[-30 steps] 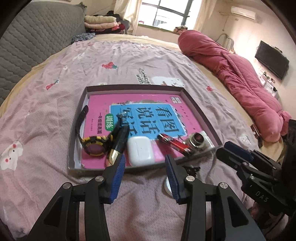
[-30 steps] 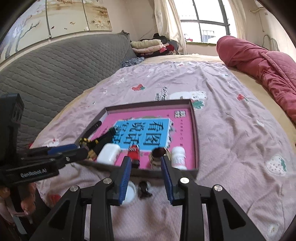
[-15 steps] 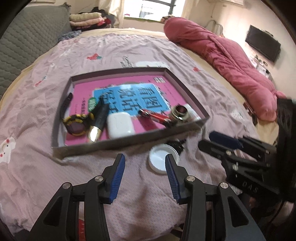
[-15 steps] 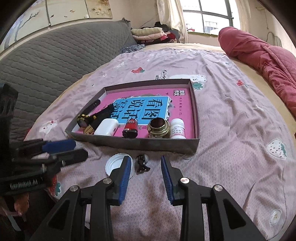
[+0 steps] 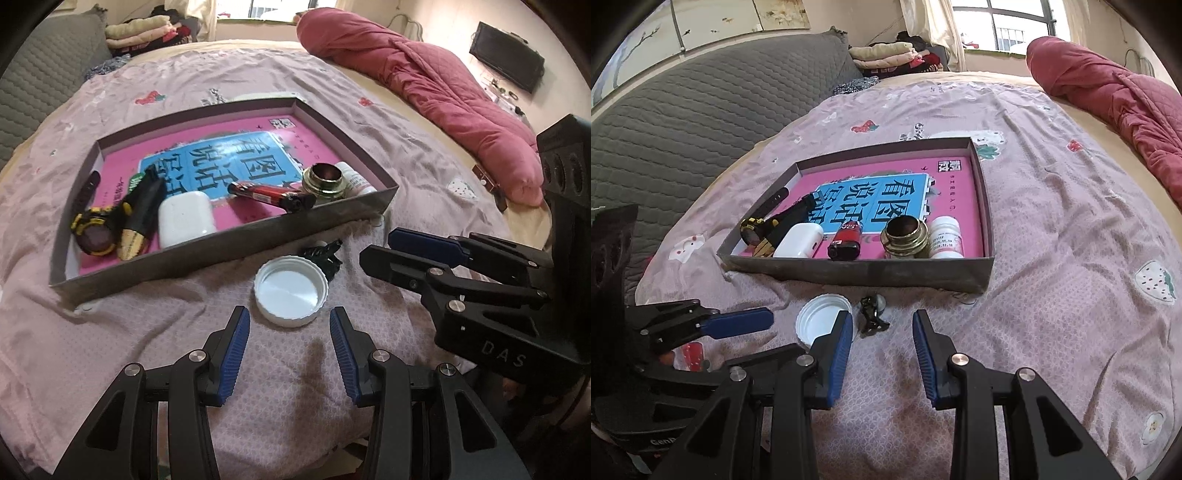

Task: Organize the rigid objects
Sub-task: 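Close the left gripper on the white bottle cap while the right grasps the small black clip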

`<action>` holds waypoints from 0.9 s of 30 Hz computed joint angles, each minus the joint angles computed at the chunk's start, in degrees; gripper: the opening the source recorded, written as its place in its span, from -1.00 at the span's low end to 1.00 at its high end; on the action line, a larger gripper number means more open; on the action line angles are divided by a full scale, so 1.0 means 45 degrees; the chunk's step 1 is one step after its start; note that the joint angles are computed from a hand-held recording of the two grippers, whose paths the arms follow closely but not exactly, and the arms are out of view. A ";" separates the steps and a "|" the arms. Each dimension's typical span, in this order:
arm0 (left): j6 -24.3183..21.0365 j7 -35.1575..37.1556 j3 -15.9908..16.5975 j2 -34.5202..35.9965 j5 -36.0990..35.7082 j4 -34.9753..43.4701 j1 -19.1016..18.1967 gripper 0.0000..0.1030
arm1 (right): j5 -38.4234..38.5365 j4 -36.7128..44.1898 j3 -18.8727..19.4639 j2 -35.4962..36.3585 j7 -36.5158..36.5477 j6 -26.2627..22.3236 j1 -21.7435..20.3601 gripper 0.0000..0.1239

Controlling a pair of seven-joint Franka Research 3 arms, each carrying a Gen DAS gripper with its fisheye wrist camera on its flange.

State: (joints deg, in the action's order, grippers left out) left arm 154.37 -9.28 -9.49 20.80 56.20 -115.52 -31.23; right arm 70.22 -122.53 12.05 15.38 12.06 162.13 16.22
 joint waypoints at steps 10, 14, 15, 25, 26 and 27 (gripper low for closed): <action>0.0425 0.0440 0.0313 0.0858 -0.0341 0.0631 0.0011 -0.10 | -0.1376 0.0493 0.0032 0.0611 0.0947 -0.0117 0.0092 -0.46; 0.0525 0.0424 0.0497 0.1014 -0.0338 0.0758 -0.0077 -0.09 | -0.2180 0.0878 0.0165 0.1080 0.1505 -0.0071 0.0104 -0.46; 0.0611 0.0362 0.0544 0.1024 -0.0322 0.0745 -0.0078 -0.09 | -0.2270 0.0950 0.0234 0.1158 0.1554 -0.0075 0.0056 -0.46; 0.0851 0.0296 0.0823 0.1367 -0.0332 0.1048 -0.0151 -0.02 | -0.2560 0.1613 0.0715 0.1837 0.1931 -0.0668 -0.0550 -0.66; 0.0850 0.0280 0.0849 0.1387 -0.0312 0.1076 -0.0171 -0.02 | -0.2402 0.1613 0.0773 0.1837 0.1801 -0.0628 -0.0602 -0.69; 0.0785 0.0249 0.0881 0.1434 -0.0298 0.1147 -0.0205 0.00 | -0.2299 0.1611 0.0798 0.1826 0.1712 -0.0610 -0.0627 -0.74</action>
State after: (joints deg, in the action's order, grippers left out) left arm 157.90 -8.15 -5.52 27.26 54.86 -110.36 -32.16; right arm 59.87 -115.28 15.64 23.60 19.77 159.39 13.40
